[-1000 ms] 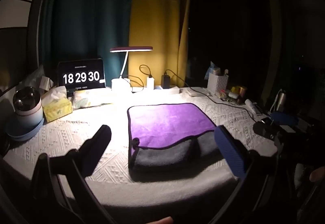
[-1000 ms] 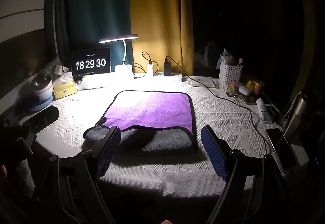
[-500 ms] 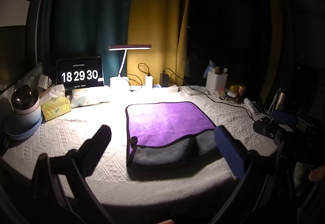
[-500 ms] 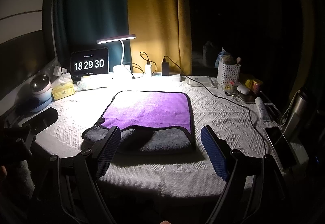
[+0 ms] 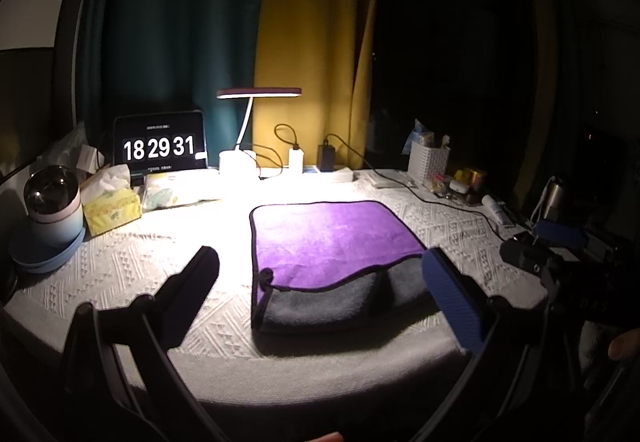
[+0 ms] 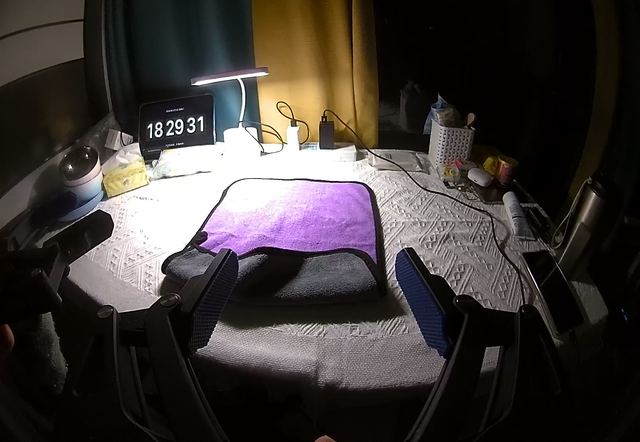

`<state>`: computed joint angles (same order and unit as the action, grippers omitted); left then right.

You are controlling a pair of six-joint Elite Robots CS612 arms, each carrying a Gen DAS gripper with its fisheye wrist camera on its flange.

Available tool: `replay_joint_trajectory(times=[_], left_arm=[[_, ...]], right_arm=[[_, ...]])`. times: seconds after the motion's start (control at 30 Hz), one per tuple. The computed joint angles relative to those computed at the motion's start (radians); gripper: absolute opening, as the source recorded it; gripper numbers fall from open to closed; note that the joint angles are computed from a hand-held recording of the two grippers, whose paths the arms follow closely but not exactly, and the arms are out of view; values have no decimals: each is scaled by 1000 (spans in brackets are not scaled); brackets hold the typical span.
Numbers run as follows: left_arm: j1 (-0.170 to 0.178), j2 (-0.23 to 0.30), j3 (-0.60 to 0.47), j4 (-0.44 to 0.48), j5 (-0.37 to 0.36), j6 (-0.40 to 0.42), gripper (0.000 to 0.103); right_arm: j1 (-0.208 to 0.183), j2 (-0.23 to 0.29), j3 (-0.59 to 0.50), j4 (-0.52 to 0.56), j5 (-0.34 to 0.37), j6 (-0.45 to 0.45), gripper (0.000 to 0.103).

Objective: Fold towel

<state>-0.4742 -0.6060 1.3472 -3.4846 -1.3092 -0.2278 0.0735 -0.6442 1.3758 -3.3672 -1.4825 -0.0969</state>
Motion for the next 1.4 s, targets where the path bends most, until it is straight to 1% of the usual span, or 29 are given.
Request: replay_joint_trajectory(times=[0.57,1.4], left_arm=[[1,3,-7,14,-5,-7,102],[4,4,-9,10,-2,-9,102]], right_arm=[[3,1,-5,10,-3,1,84],[3,2,-7,12,-4,1,83]])
